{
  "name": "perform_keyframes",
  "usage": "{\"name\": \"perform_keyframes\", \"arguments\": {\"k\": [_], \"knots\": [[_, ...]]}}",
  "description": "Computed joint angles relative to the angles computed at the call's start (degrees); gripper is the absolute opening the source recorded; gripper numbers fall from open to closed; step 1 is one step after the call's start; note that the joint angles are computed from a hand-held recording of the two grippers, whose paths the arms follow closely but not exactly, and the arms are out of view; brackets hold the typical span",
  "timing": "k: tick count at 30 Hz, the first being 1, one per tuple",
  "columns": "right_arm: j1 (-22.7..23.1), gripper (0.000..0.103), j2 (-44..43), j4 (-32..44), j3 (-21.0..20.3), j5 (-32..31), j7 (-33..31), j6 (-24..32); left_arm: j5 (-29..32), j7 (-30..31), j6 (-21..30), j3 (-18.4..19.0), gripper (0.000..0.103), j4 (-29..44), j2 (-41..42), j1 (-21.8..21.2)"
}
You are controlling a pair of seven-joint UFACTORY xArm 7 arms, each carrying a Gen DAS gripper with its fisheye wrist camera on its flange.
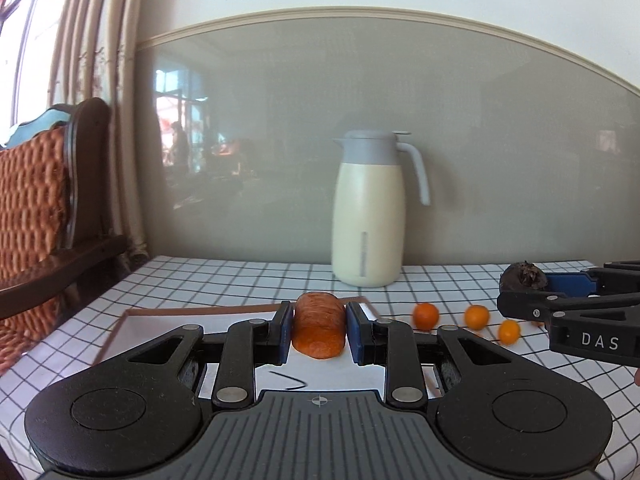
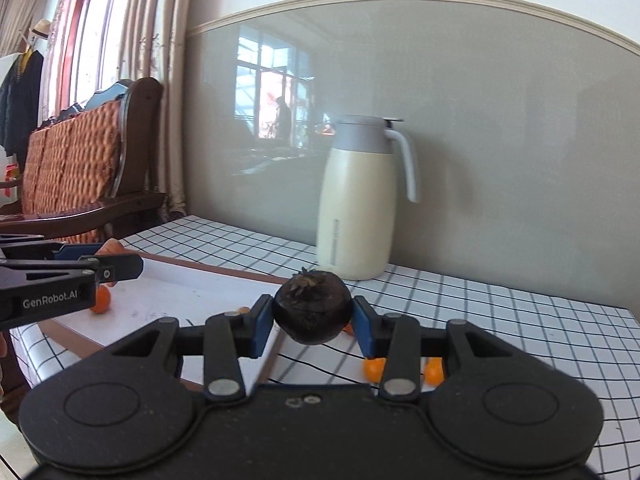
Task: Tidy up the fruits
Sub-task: 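Carry the carrot piece and dark fruit with both tools over the tray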
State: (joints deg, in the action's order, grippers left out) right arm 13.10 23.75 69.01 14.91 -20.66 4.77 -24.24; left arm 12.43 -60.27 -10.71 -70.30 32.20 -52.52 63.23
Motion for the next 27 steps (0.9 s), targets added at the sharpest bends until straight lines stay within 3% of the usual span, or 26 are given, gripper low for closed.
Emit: {"name": "perform_keyframes", "arguments": {"k": [15,20,27], "knots": [[4.63,0.034,4.86,6.51,1.78,1.51,-2.02,2.68,-0.40,2.07,-0.30,6.27,0.029,-7.59,-0.80,-1.43],[6.28,0.034,6.52,8.87,1.53,2.75,-3.53,3.65,-0.87,3.13,-1.30,6.88,0.029,-8.53,-0.27,0.61],[9.16,0.034,10.99,16.11,0.63,5.65,-6.02,6.67,-1.92,4.98,-3.11,4.91,0.029,-6.96,1.66,6.37]]}}
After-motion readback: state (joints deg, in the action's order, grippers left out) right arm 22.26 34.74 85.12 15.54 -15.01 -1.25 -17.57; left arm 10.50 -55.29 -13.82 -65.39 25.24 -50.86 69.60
